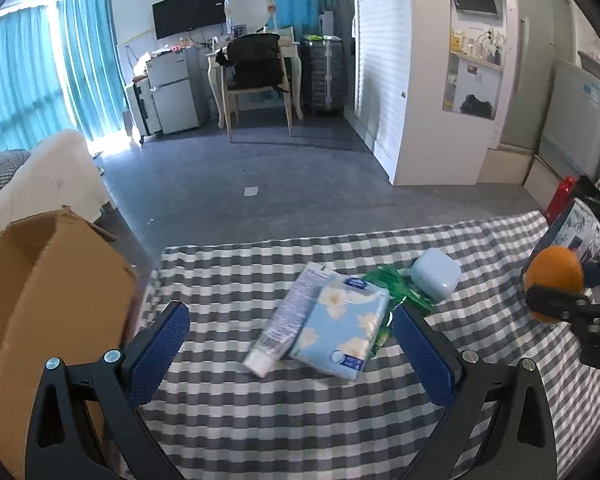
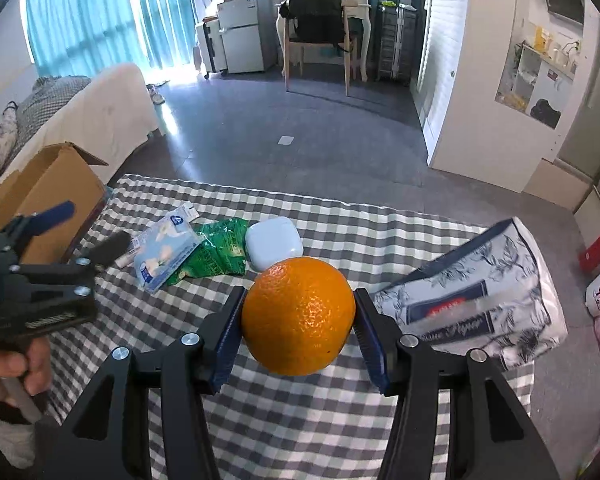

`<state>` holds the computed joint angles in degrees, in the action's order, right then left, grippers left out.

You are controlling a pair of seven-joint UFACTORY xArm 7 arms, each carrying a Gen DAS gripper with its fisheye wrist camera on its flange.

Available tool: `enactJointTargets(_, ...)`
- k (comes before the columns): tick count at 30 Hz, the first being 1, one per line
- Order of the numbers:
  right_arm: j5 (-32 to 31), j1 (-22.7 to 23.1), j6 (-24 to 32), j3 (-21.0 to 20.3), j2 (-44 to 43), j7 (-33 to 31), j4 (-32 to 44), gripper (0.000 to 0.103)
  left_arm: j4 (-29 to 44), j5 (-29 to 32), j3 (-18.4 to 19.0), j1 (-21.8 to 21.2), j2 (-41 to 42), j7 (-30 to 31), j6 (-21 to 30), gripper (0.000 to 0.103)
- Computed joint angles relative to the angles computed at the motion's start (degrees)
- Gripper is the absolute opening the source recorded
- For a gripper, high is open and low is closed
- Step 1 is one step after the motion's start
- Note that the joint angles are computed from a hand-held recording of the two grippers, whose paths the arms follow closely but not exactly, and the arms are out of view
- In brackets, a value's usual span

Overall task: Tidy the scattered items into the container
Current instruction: 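Grasp the tissue pack with the left gripper while the right holds the orange, then carry the orange and blue tissue pack into the cardboard box and release both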

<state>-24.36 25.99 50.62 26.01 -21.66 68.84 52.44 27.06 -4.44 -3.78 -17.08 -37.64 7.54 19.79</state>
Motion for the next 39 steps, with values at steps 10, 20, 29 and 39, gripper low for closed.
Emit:
enactJointTargets(10, 0.75, -0.13, -0.94, -0.42, -0.24, 0.24, -1.24, 0.052, 0.99, -0.16, -1.32, -1.34, 7.84, -1.33, -3.21, 0.078)
enactJointTargets(20, 0.27, 0.07, -1.3, -0.61, 1.3, -0.05, -0.19, 0.052, 1.42, -2.08, 0.1, -3.26, 10.74, 0.24, -2.91, 0.055)
enactJointTargets(29, -1.33, 0.38, -0.53, -0.06, 2.35, 0.29, 2.14, 0.052, 0.17, -4.31, 1.48, -2.62, 5.06, 0.41, -2.61, 0.05)
enactJointTargets(39, -6.89, 1.83, 1.13, 1.96, 6.76, 0.48, 11.01, 0.052, 2.31, -2.08, 2.91, 3.74, -5.89, -0.76, 3.82, 0.05)
